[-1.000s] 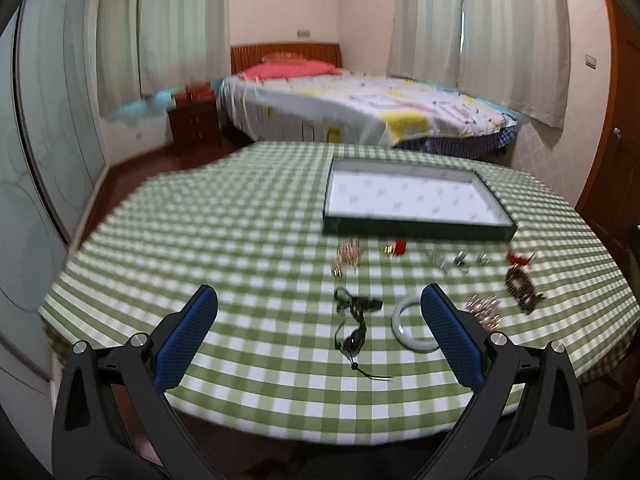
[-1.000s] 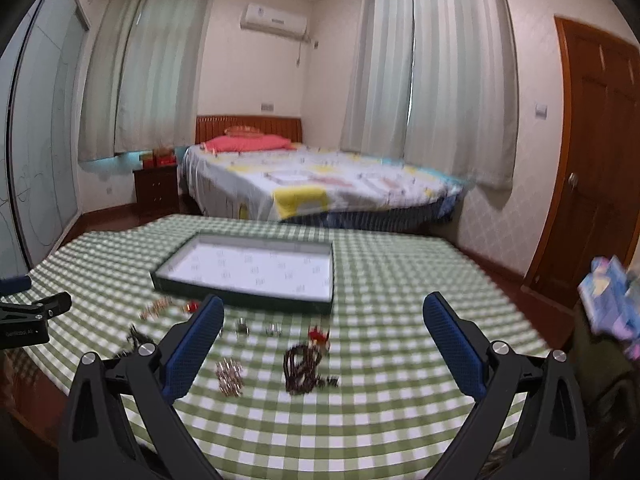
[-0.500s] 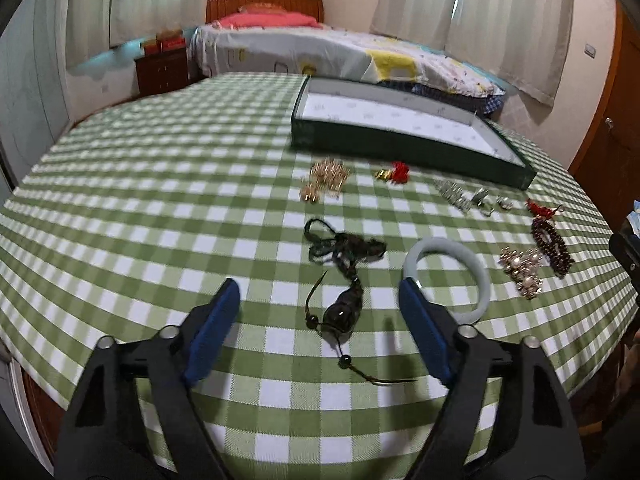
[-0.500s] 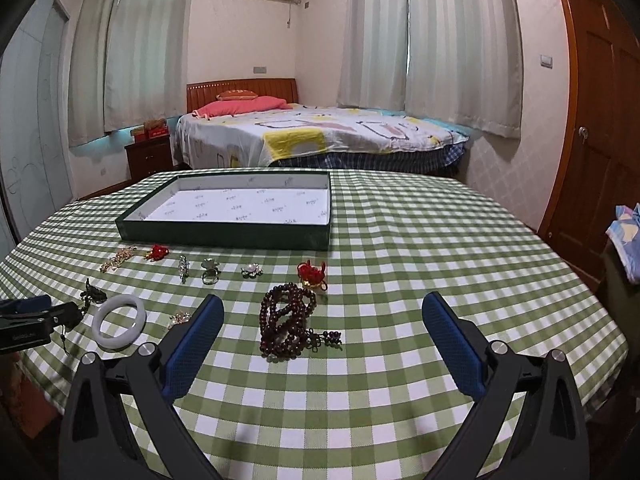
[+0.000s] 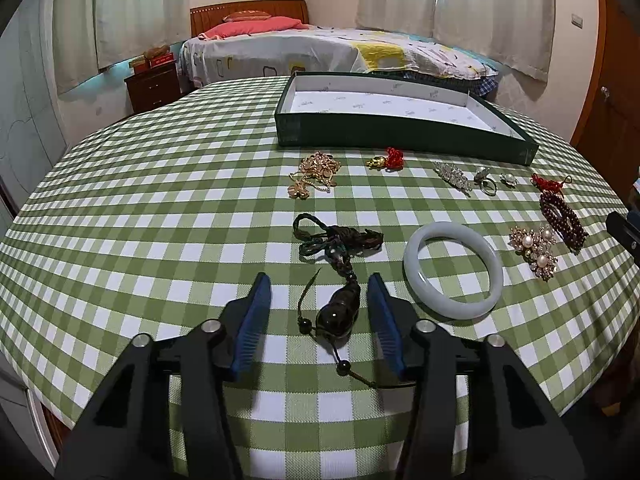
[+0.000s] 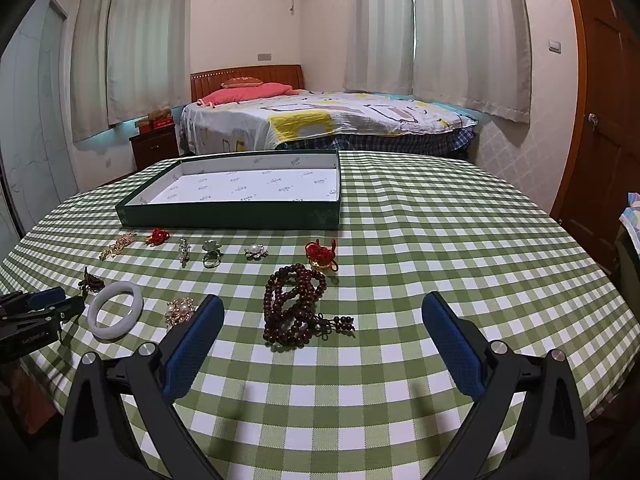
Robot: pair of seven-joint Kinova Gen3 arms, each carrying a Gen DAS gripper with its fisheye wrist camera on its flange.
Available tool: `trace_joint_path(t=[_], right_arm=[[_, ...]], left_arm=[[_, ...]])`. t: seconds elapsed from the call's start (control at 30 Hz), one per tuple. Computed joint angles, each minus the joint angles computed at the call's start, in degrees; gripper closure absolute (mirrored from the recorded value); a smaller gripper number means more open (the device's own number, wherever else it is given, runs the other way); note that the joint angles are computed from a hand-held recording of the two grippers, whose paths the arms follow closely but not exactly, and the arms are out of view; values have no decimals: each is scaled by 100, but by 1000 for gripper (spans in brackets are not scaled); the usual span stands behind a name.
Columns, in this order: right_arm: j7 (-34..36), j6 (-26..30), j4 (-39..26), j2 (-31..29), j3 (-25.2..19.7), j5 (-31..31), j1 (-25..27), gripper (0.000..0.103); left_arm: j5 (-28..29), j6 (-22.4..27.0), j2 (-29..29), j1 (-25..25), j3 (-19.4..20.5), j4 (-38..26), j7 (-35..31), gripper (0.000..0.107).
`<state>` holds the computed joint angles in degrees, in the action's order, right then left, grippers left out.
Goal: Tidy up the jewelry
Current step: 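Move left tool to the black cord pendant while right tool approaches the dark red bead bracelet, then close right tool on the red bead bracelet while left tool grips the black pendant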
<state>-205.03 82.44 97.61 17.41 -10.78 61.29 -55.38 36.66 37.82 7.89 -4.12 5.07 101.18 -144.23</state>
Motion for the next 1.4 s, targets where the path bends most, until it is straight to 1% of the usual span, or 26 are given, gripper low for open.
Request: trace_joint_path(t=[0.17, 0.27, 0.3, 0.43, 0.53, 0.63, 0.67, 0.7, 0.73, 0.77, 0.8, 0.87, 0.9, 0.93, 0.97, 1.0, 1.03, 1.17, 1.3, 1.33, 1.37, 1.4], right_arm=[[-32, -105, 44, -21, -1, -14, 37, 7], [-81, -177, 95, -49, -4, 26, 49, 7], [-99, -191, 105, -55, -6, 37, 53, 7], [-67, -399, 157, -102, -22, -53, 163, 7], [-47, -457, 149, -80, -11, -108, 197, 7], [-58, -562, 179, -105, -46, -130, 254, 7], [-60, -565, 175, -99, 23, -135, 196, 12], [32, -546, 126, -78, 1, -181, 228, 49], [170, -499, 25, -17, 32, -320, 262, 81], [215, -546, -6, -9, 78, -427, 289, 81], [167, -686, 53, -68, 18, -474, 401, 81], [62, -963, 194, -157, 67, -485, 439, 81], [42, -1023, 221, -170, 67, -464, 450, 77], [18, -1081, 240, -180, 65, -431, 455, 61], [-23, -1075, 242, -170, 71, -355, 434, 50], [-71, -1009, 223, -139, 76, -284, 393, 34], [-87, -944, 198, -109, 125, -202, 317, 31], [309, -905, -61, 35, 137, -219, 432, 31], [723, -1112, -278, 129, 239, -547, 642, 32], [886, -1142, -342, 159, 262, -651, 692, 37], [1105, -1132, -459, 222, 248, -791, 774, 41], [1231, -1121, -517, 251, 312, -882, 751, 46]], left_arm=[[184, -124, -51, -41, 17, 122, -267, 68], [96, -382, -130, 59, 22, 249, -310, 67], [110, -401, -133, 62, 18, 261, -325, 66], [237, -293, -94, 13, -2, 221, -387, 66], [368, -212, -70, -40, -4, 204, -482, 67], [357, -247, -79, -20, -4, 217, -492, 68], [381, -220, -73, -36, -4, 208, -539, 71], [426, -182, -68, -52, 3, 201, -598, 74], [450, -172, -71, -61, 3, 205, -653, 75], [448, -182, -78, -55, 0, 212, -671, 75], [444, -192, -84, -46, -3, 217, -679, 76], [425, -186, -86, -35, -13, 208, -667, 76], [401, -195, -91, -16, -13, 208, -635, 76], [395, -217, -97, -9, -16, 217, -624, 76], [354, -254, -99, 16, -18, 216, -571, 76], [307, -296, -102, 37, -23, 216, -509, 77], [275, -323, -98, 49, -25, 209, -460, 77], [165, -410, -43, 79, -11, 152, -241, 75], [70, -439, 19, 84, 28, 79, -89, 74], [54, -451, 24, 80, 39, 76, -70, 73], [29, -481, 28, 84, 46, 75, -33, 68], [41, -486, 33, 69, 57, 77, -31, 62]])
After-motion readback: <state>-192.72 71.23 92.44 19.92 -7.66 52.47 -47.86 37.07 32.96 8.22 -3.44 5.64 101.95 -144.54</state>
